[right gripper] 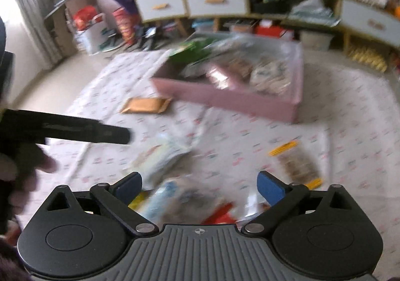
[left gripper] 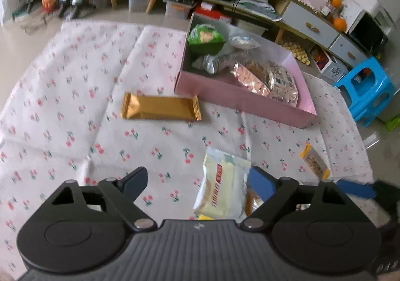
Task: Organize snacks
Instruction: 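Move both open grippers back over the remaining snacks, then grasp the white bread roll pack with the right gripper while the left grasps the cream cake pack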
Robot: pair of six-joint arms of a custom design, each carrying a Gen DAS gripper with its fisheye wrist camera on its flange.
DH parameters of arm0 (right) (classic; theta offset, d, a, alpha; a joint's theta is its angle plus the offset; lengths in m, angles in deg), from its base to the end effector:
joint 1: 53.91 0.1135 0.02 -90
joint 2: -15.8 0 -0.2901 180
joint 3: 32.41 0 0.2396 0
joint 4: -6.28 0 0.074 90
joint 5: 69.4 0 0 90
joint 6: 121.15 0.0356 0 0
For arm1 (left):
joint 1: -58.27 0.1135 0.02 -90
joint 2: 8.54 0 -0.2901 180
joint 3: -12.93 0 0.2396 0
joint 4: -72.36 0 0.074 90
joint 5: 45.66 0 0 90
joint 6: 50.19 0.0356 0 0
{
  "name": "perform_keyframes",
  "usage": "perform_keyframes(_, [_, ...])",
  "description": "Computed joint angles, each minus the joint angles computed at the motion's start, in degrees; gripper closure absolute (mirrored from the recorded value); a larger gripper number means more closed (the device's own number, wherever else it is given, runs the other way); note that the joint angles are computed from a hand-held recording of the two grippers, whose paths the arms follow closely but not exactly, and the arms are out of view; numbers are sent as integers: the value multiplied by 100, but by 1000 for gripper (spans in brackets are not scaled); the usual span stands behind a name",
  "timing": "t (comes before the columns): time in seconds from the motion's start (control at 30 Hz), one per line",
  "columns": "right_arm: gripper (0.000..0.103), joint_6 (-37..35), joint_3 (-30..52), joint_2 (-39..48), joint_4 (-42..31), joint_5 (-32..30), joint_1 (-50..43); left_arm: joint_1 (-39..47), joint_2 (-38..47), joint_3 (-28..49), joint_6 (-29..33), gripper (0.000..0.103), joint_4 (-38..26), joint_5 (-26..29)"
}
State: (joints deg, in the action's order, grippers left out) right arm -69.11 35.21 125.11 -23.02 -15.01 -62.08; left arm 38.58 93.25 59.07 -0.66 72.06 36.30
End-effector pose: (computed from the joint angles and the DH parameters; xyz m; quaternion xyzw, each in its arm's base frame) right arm 0.3280 -0.0261 0.1306 -0.2902 0.8945 0.2159 0.2628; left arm 0.2612 -0.0882 0.1091 -0.1922 0.9345 -0.0884 0.2863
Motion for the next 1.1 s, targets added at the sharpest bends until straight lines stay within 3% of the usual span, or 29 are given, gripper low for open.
perform_keyframes(0.13, [8,159,113,82,-484,-74,227,135,87,-31,-110,22,67,261])
perform_keyframes(0.23, [15,163,-70,47,-329,83,458,189,98,-57,-154,22,77,307])
perform_keyframes(0.4, [37,128,-269,95,-222,334,727,273,63,-98,-141,22,78,417])
perform_keyframes(0.53, [44,149,-434,122,50,613,830,258,105,-66,-120,22,68,426])
perform_keyframes(0.6, [58,142,-495,119,188,767,846,211,149,-35,-114,23,71,416])
perform_keyframes(1.1, [72,172,-202,153,45,816,495,-293,710,450,118,35,-64,269])
